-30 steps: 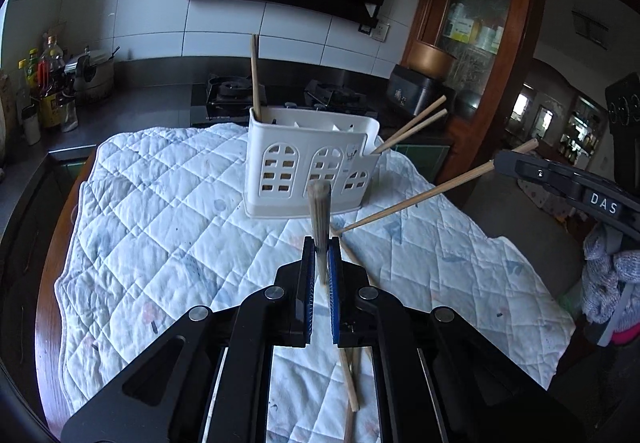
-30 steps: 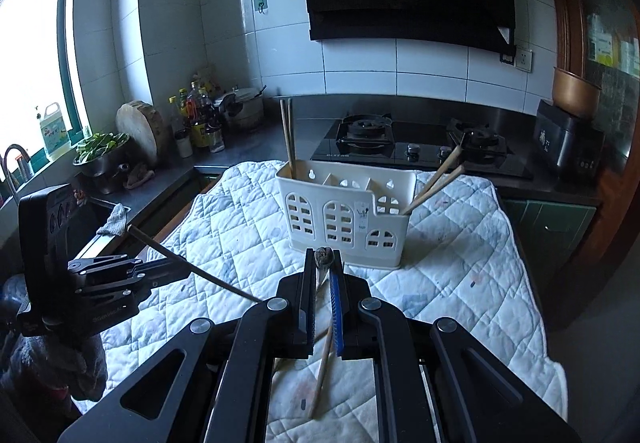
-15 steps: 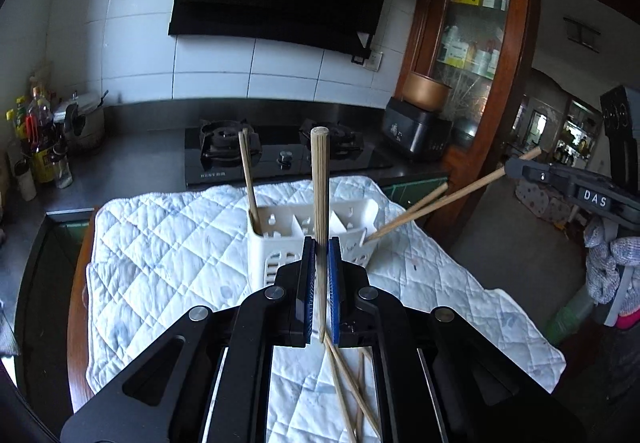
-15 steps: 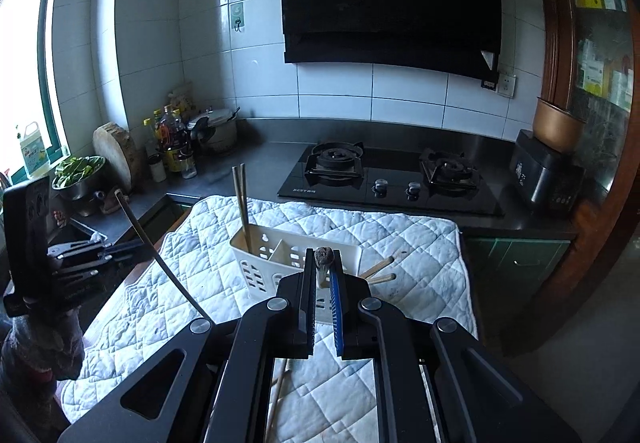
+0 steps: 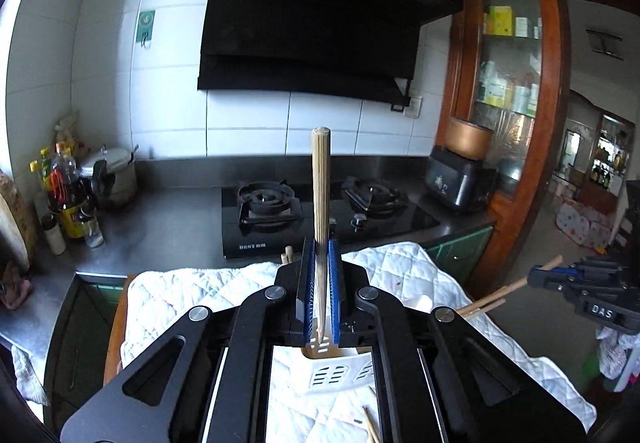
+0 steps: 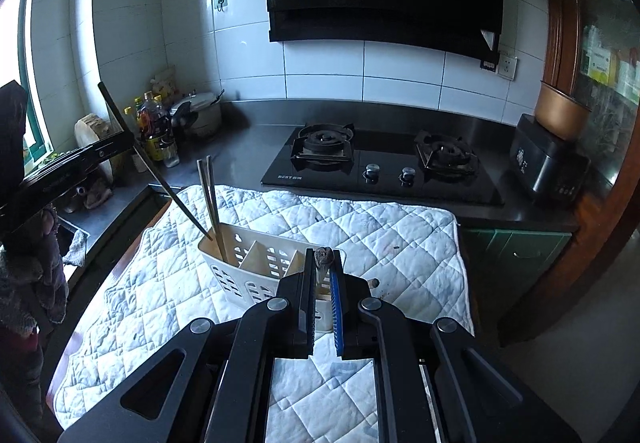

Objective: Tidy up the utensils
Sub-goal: 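Lift both held chopsticks over the white holder and open both tools, then move both open tools back down to the chopstick pile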

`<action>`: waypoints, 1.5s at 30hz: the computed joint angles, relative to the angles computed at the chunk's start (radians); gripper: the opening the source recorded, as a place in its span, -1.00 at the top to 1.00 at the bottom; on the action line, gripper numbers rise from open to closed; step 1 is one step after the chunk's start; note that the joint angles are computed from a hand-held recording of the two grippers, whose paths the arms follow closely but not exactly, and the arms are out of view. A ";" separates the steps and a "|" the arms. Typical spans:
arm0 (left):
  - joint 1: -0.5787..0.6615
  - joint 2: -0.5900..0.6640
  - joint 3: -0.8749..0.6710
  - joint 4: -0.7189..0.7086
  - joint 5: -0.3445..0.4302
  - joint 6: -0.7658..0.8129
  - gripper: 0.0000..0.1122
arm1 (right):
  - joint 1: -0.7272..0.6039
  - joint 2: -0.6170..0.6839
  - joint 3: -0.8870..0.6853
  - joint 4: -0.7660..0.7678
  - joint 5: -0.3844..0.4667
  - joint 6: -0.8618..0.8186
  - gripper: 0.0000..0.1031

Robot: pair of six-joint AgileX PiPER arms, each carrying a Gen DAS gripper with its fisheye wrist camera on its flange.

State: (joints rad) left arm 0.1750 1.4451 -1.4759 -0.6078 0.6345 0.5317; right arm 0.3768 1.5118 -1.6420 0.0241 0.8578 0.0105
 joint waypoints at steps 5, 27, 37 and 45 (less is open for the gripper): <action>0.019 0.077 -0.008 -0.034 0.028 0.030 0.90 | 0.004 0.053 -0.006 0.008 -0.006 -0.006 0.87; 0.104 -0.151 0.334 -0.159 -0.010 0.185 0.12 | 0.053 -0.175 0.343 -0.077 -0.221 0.128 0.58; 0.238 -0.416 0.684 -0.326 0.030 0.387 -0.07 | 0.289 -0.343 0.825 -0.365 -0.421 0.542 0.58; 0.351 -0.567 0.900 -0.377 0.090 0.520 -0.07 | 0.426 -0.232 1.003 -0.705 -0.559 1.026 0.60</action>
